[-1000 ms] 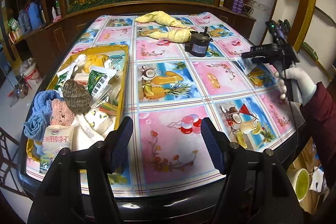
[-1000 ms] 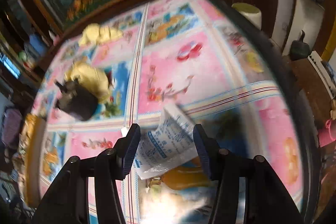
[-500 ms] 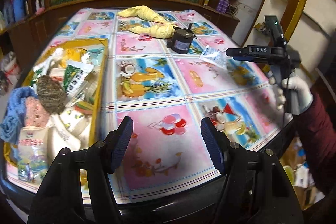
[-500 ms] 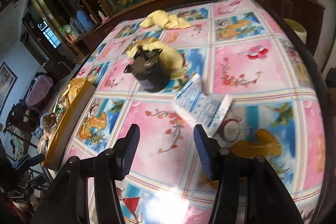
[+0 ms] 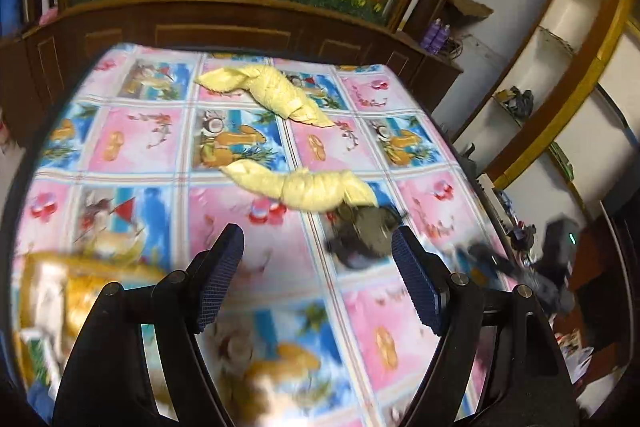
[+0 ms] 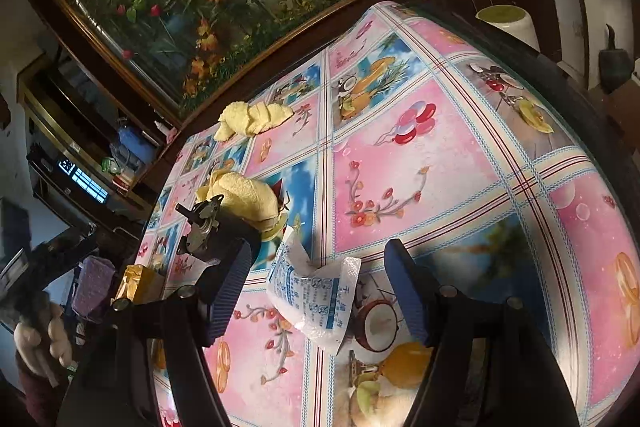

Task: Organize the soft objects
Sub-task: 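Grasp the yellow towel with the left tool while the right tool approaches the white packet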

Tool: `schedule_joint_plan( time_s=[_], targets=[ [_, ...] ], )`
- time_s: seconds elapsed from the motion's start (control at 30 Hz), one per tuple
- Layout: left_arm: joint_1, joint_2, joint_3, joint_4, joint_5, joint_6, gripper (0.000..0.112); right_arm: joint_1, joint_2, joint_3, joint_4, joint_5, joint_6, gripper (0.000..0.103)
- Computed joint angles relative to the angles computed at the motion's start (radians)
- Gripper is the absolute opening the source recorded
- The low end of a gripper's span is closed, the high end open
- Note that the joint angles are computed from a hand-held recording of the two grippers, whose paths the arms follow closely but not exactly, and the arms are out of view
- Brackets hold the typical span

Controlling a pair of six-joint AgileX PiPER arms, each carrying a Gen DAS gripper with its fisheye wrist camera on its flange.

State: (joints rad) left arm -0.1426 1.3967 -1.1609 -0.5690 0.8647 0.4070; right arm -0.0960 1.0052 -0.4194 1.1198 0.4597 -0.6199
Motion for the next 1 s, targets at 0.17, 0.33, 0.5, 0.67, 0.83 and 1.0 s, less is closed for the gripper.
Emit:
schedule_joint_plan(
  time_s=[0.17, 0.33, 0.5, 0.67, 0.83, 1.0],
  targets=[
    [-0.108, 0.351, -0.260, 0.120, -0.031, -0.186, 0.077, -0.088, 0.031, 0.029, 0.167, 0.060, -0.215, 0.070],
    [-0.205, 0.549, -0.428, 0.181, -0.010, -0.227, 0.077, -0.088, 0.039, 0.020, 0.155, 0.077, -0.202, 0.069],
    [-0.281, 0.547, -0.427, 0.499, 0.000, -0.411, 0.076, -0.065, 0.053, 0.018, 0.123, 0.066, -0.171, 0.070],
    [-0.164, 0.479, -0.332, 0.477, 0.097, -0.384, 0.074, -0.048, 0.077, 0.016, 0.119, 0.064, -0.164, 0.070],
    [-0.153, 0.273, -0.066, 0.403, 0.115, -0.191, 0.074, 0.008, 0.105, 0.008, 0.092, 0.042, -0.139, 0.070],
    [-0.013, 0.025, 0.113, 0.091, 0.210, 0.101, 0.074, -0.004, 0.086, 0.019, 0.123, 0.045, -0.178, 0.070]
  ],
)
